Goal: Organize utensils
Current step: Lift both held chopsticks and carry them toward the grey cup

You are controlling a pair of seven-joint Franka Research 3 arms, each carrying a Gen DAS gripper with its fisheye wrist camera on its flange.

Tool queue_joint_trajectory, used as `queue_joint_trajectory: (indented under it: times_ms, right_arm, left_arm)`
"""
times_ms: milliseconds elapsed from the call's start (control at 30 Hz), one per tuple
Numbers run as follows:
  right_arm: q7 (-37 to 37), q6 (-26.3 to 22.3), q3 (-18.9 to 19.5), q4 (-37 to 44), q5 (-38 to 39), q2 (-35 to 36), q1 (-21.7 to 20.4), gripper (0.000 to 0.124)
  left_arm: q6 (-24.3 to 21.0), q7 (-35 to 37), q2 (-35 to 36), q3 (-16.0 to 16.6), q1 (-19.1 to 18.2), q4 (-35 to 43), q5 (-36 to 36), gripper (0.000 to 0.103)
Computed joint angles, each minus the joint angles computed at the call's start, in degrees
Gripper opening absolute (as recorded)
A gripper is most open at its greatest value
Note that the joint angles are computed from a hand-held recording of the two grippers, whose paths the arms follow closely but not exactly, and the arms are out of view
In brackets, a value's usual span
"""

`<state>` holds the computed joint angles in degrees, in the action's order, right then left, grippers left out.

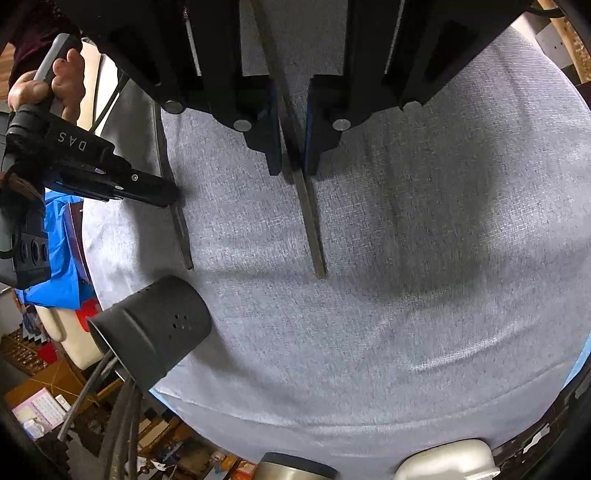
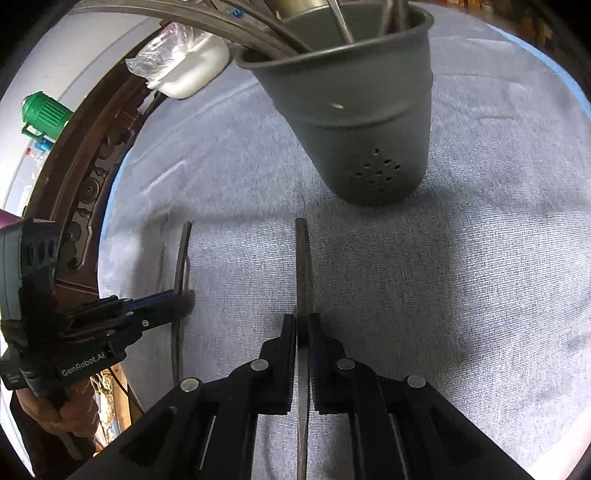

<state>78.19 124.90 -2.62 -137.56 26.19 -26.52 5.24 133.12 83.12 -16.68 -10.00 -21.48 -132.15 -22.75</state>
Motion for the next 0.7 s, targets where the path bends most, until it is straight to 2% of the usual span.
queue_joint_trajectory:
  times_ms: [67, 267, 500, 600, 633, 700]
  right_arm:
    - [1.1, 0.7, 0.9, 0.6, -1.3, 0.6, -0.2, 0.010]
    - [4.3, 3.6, 3.7, 2.3, -8.3, 2.4, -0.2, 0.010]
    - [4.4, 5.8, 4.2, 3.7, -13.0, 4.3, 0.7, 0.009]
    - [4.1, 8.0, 4.2, 2.7, -13.7, 3.9, 1.2, 0.008]
    - [3.4, 8.5, 3.8, 2.5, -13.2, 3.7, 1.5, 0.007]
    - [2.2, 8.8, 2.7, 2.1, -11.1, 3.4, 2.0, 0.006]
  left_arm:
    - [-0.7, -0.4, -0.1, 0.2, 0.5, 0.7, 0.7, 0.024]
    - [-1.7, -3.3, 2.9, -0.7, 1.6, 4.3, 3.4, 0.026]
    - [-0.1, -3.9, 5.7, -1.5, 2.1, 6.9, 4.5, 0.026]
    - [1.1, -4.9, 5.9, -2.4, 2.2, 6.7, 7.4, 0.017]
    - [1.5, -5.6, 6.0, -2.6, 2.3, 6.7, 8.1, 0.010]
    - [2.3, -5.9, 6.0, -2.2, 2.2, 6.3, 7.2, 0.008]
